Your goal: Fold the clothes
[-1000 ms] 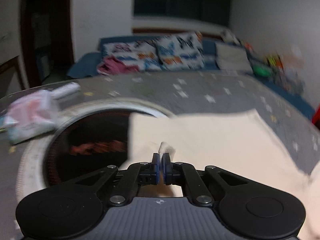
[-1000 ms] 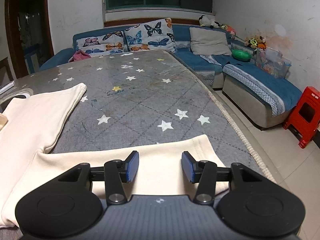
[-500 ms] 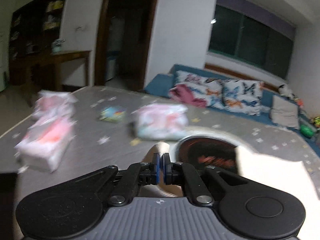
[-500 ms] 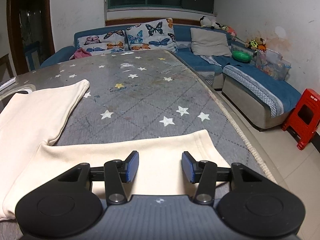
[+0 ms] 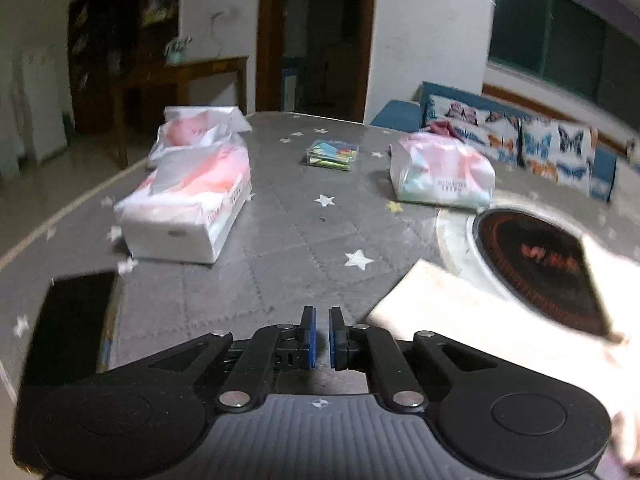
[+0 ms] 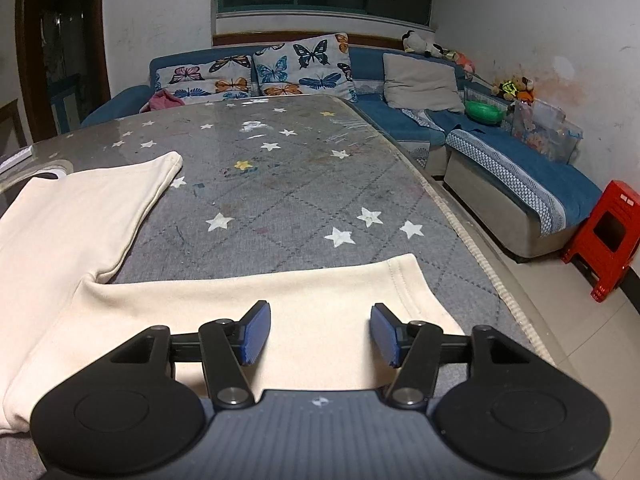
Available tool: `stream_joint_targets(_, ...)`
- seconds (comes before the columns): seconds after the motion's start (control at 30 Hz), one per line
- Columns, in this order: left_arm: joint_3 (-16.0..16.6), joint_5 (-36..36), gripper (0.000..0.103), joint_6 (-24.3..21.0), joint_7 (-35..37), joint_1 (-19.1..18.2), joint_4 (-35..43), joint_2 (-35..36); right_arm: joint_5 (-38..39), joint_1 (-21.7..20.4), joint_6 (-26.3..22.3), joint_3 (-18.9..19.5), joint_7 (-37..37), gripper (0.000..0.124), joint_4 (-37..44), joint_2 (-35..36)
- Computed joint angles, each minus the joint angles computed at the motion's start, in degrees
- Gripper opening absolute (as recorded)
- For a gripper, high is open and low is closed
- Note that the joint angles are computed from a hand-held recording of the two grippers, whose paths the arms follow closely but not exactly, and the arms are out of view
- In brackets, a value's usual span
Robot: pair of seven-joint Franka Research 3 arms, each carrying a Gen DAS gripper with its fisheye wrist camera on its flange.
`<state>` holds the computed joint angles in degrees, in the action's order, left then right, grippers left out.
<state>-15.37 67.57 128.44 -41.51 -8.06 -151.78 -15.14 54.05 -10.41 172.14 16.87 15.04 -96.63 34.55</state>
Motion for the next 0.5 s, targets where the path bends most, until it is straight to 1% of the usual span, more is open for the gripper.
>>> stream_joint_targets(0.07,-0.6,2.6,0.007,1.0,-0.9,-0.3,0.4,-0.6,-0.2,0.1,0.0,-0.1,0.2,0.058,-0.1,-0.1)
stream_joint_targets(0.17,-0.5,7.6,0.007,4.5,-1.0,-0.4,2.8,1.1,-0.2,0.0,0.1,0.0,0.2,0.059,-0.1,0.0)
stream_joint_targets(0.3,1.0,13.0,0.007,9.1,-0.3,0.1,8.2,7.3,-0.2,-0.1,0.2,0.2,0.2,0.06,0.0,0.1)
stream_joint_targets(0.37,2.4,14.0,0.007,11.5,0.1,0.5,10.9,10.9,-0.1,-0.2,0.4,0.5,0.0,0.061,0.0,0.2)
stream_joint_targets(0.4,2.9,13.7,0.008,11.9,1.0,0.5,12.0,12.3,-0.1,-0.2,0.4,0.4,0.0,0.062,0.0,0.2)
stream_joint_targets(0.43,3.2,12.6,0.009,11.0,2.5,0.4,13.0,13.5,-0.2,-0.2,0.3,0.4,0.2,0.063,0.0,0.2)
stream_joint_targets(0.5,3.4,11.1,0.01,7.8,4.9,-0.3,14.3,15.0,-0.5,0.0,0.2,0.1,0.6,0.064,0.2,0.4)
